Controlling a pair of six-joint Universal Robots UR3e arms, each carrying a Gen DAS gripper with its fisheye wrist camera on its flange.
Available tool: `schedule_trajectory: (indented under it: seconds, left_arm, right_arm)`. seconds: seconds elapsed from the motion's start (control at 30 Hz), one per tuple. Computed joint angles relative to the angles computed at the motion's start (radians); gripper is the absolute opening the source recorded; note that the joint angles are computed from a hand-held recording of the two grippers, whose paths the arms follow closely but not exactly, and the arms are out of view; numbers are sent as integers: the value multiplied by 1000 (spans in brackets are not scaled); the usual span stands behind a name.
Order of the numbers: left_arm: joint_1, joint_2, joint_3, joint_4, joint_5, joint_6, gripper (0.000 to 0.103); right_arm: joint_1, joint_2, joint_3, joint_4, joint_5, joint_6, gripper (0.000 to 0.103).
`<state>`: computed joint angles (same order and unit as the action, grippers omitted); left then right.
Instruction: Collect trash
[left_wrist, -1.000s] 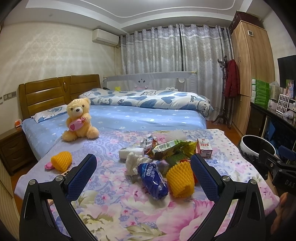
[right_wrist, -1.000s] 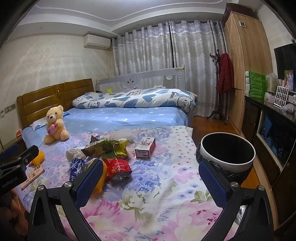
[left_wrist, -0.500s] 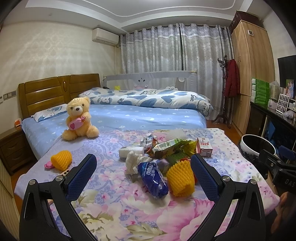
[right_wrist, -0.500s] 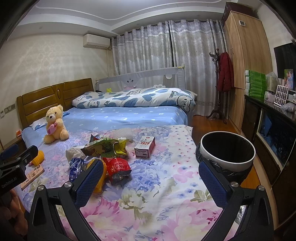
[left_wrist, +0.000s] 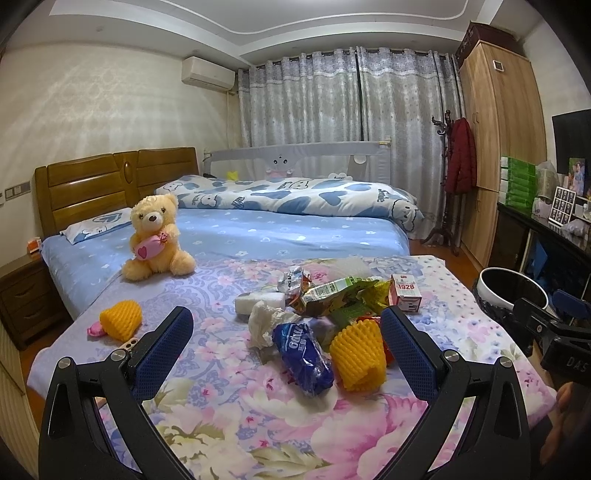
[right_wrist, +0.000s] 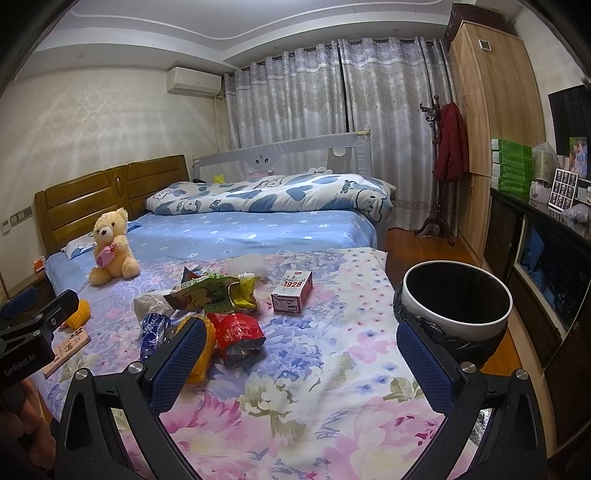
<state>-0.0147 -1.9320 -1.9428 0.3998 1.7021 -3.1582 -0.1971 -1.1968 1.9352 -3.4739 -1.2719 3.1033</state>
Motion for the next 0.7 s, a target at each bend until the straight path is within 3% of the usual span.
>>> schedule_trajectory:
  seconds: [0.7]
  left_arm:
    - [-2,1,-2,1,1,0,103]
  right_arm:
    - [12,-6,-12,32,-5,-6,103]
